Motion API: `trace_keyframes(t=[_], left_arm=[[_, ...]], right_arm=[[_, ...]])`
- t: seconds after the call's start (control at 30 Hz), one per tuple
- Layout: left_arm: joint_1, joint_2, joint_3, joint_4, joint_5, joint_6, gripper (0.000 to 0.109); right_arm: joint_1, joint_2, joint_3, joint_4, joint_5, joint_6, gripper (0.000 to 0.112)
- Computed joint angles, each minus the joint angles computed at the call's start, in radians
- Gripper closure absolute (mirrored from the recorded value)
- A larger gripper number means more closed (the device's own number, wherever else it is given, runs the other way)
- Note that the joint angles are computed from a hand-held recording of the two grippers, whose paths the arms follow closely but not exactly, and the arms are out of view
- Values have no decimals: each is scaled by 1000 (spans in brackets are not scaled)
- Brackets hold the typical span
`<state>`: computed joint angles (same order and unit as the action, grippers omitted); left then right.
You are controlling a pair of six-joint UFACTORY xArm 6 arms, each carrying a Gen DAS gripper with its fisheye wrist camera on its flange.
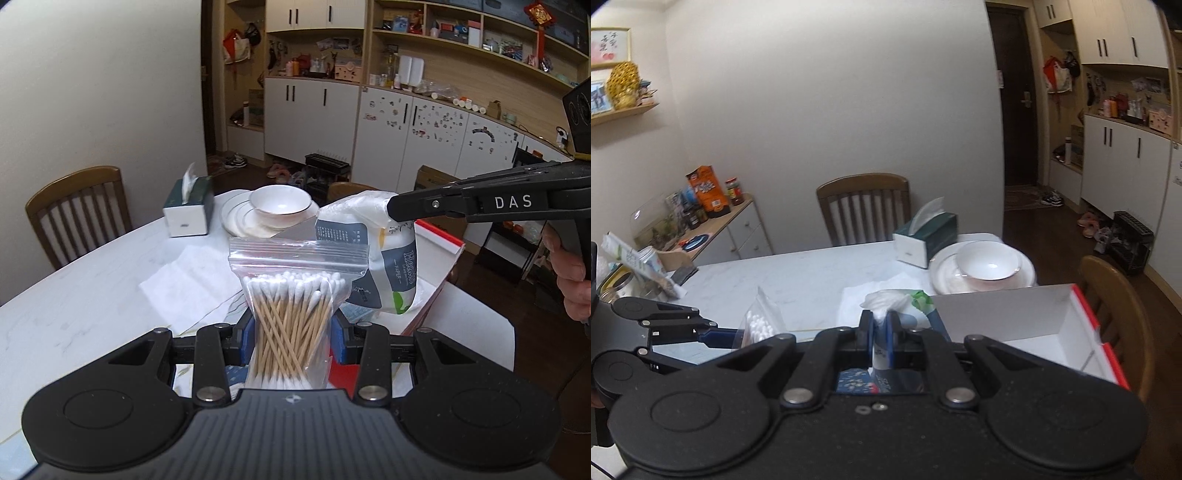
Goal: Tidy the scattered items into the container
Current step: 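Carry the cotton-swab bag and tissue pack over the red box with both grippers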
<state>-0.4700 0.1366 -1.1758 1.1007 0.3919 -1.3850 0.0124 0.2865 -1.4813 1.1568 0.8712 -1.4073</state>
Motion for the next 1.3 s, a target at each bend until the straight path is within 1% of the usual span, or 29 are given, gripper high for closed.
trace_keyframes(t=[0.17, 0.47, 0.63, 0.87, 1.1, 1.3], left_arm=[[-6, 95, -111, -68, 7, 81, 71], [-22, 263, -333, -188, 61, 248, 71], [-26, 370, -467, -301, 101, 380, 71], [-30, 536, -684, -485, 190, 583, 71], [-40, 687, -895, -569, 292, 693, 71], [-46, 804, -1067, -601, 392, 761, 71]], right_arm=[[-32, 70, -83, -9, 10, 15, 106], [-70, 209, -248, -37, 2, 51, 106], [-77, 280, -327, -61, -22, 43, 106], [-81, 406, -478, -113, -32, 69, 106], [-64, 503, -583, -126, -43, 63, 106], [-40, 537, -602, -141, -83, -26, 106]])
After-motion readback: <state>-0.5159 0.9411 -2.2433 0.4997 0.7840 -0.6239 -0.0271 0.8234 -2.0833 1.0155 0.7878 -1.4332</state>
